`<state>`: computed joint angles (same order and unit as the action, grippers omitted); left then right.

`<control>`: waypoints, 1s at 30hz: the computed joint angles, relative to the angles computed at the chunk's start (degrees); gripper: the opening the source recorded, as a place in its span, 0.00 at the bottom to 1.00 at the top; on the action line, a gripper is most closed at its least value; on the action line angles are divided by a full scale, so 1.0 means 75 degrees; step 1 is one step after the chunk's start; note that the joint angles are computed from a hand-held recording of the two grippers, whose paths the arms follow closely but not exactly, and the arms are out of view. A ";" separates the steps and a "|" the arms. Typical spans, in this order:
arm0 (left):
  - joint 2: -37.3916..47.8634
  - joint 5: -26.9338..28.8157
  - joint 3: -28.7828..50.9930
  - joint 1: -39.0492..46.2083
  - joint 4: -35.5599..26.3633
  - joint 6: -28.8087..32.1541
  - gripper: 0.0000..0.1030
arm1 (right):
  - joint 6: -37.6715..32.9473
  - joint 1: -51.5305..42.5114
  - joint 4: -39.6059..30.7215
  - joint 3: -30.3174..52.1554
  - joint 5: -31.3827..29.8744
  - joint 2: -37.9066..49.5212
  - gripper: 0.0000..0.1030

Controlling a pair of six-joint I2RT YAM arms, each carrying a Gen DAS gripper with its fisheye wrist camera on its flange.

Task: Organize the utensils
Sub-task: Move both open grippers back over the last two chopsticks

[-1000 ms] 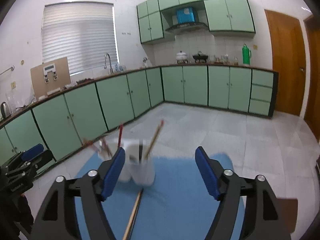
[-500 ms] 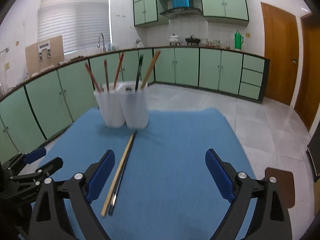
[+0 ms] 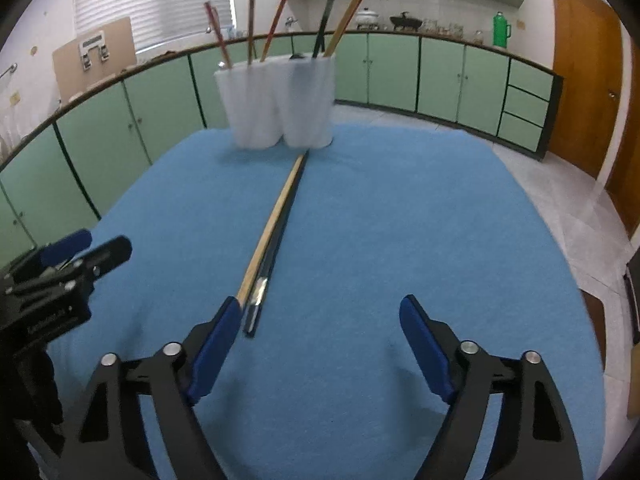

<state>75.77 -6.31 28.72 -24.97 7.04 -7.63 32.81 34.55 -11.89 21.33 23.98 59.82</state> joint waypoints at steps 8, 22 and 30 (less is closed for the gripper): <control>-0.0016 -0.0079 0.0037 0.0018 -0.0159 -0.0014 0.75 | -0.0006 0.0217 0.0015 0.0289 -0.0122 0.0645 0.62; 0.0200 -0.0229 0.0188 -0.0138 -0.0273 -0.0062 0.77 | 0.0097 -0.0199 0.0013 0.0164 -0.0470 0.0512 0.52; 0.0167 -0.0309 0.0159 -0.0235 -0.0276 -0.0036 0.77 | -0.0181 0.0100 0.0173 0.0516 -0.0543 0.1278 0.07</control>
<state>77.02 -8.63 29.91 -26.73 4.97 -7.91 31.45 35.30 -10.60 25.20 19.90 69.40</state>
